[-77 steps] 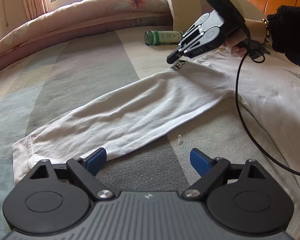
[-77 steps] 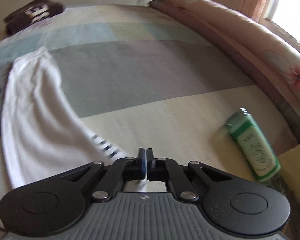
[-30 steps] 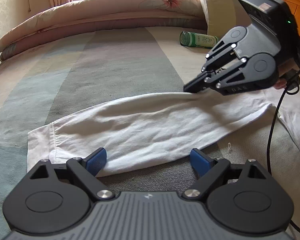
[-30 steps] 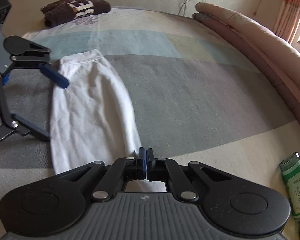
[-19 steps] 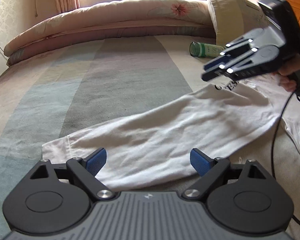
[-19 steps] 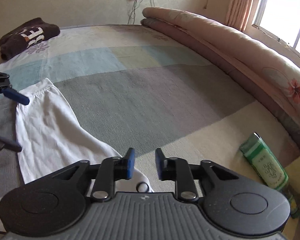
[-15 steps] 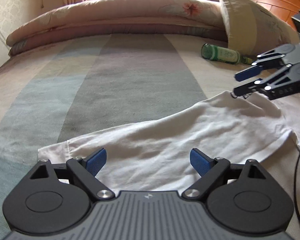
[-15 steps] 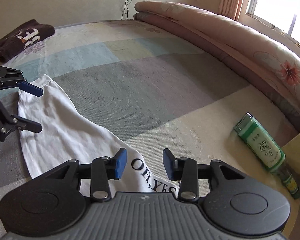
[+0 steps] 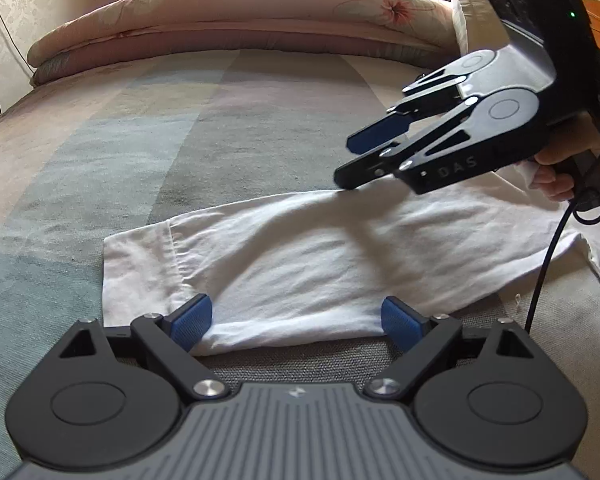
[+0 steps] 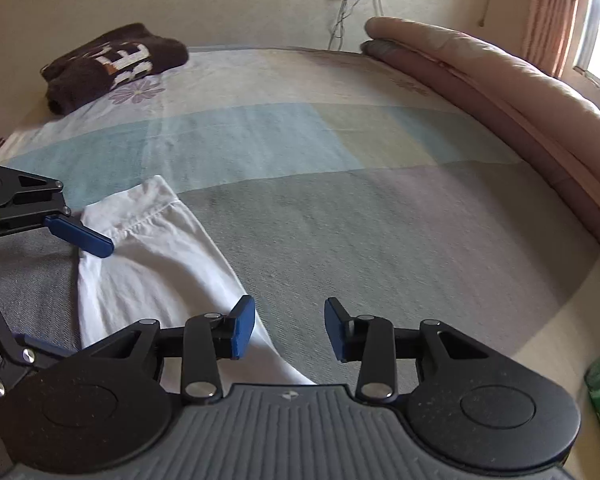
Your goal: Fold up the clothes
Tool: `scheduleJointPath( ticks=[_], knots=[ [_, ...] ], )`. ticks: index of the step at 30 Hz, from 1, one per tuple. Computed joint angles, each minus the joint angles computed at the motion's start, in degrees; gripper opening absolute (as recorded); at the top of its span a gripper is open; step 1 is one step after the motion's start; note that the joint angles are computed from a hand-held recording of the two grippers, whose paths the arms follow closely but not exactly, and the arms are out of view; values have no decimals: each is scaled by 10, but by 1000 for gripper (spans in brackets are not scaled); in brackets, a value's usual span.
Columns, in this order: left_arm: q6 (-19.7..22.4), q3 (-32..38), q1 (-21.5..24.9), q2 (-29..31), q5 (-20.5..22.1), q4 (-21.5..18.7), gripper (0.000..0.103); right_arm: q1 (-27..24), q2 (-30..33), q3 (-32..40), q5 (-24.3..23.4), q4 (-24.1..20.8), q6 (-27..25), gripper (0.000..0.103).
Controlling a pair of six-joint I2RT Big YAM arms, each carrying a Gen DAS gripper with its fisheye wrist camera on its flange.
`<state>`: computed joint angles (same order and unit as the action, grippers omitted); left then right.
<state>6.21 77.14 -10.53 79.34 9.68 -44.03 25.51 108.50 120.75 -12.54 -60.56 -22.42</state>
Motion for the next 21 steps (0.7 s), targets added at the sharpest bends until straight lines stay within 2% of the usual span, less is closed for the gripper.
scheduleJointPath(
  ticks=[1,3,4,5,7,8,11,12,14,15,16,18,19,20,21],
  knots=[
    [-2,-2,0,-1,1,3,93,4,7,8,-2,-7,-8,42],
    [1,-6,2,-3,5,9,94,11,16,16,-3,-29,-34,29],
    [2,-8,3,-3,7,12,94,13,10,4,-5,-21,-42,25],
    [4,-10,3,-5,7,16,94,16,9,3,-6,-25,-48,15],
    [6,-13,3,-6,8,21,95,23,7,2,7,-26,-56,10],
    [7,-13,3,-6,8,22,95,26,5,-3,14,-19,-64,7],
    [14,-7,-2,-7,7,19,95,31,9,-7,46,30,-32,2],
    [26,-6,0,-9,24,21,95,32,12,-5,69,55,-9,4],
    [31,-2,2,-11,36,26,95,18,17,19,44,49,41,6],
    [30,4,4,-7,35,22,95,9,14,26,24,46,65,10],
    [28,10,5,-3,34,18,95,2,-1,14,22,51,65,12],
    [8,23,13,15,30,-6,94,-11,-43,-27,44,58,51,26],
    [-2,29,16,23,28,-17,94,-22,-69,-57,52,55,50,29],
    [-7,16,16,13,32,1,94,-34,-95,-85,59,51,49,36],
    [-7,17,13,10,31,-2,94,-46,-119,-109,65,46,48,48]
  ],
)
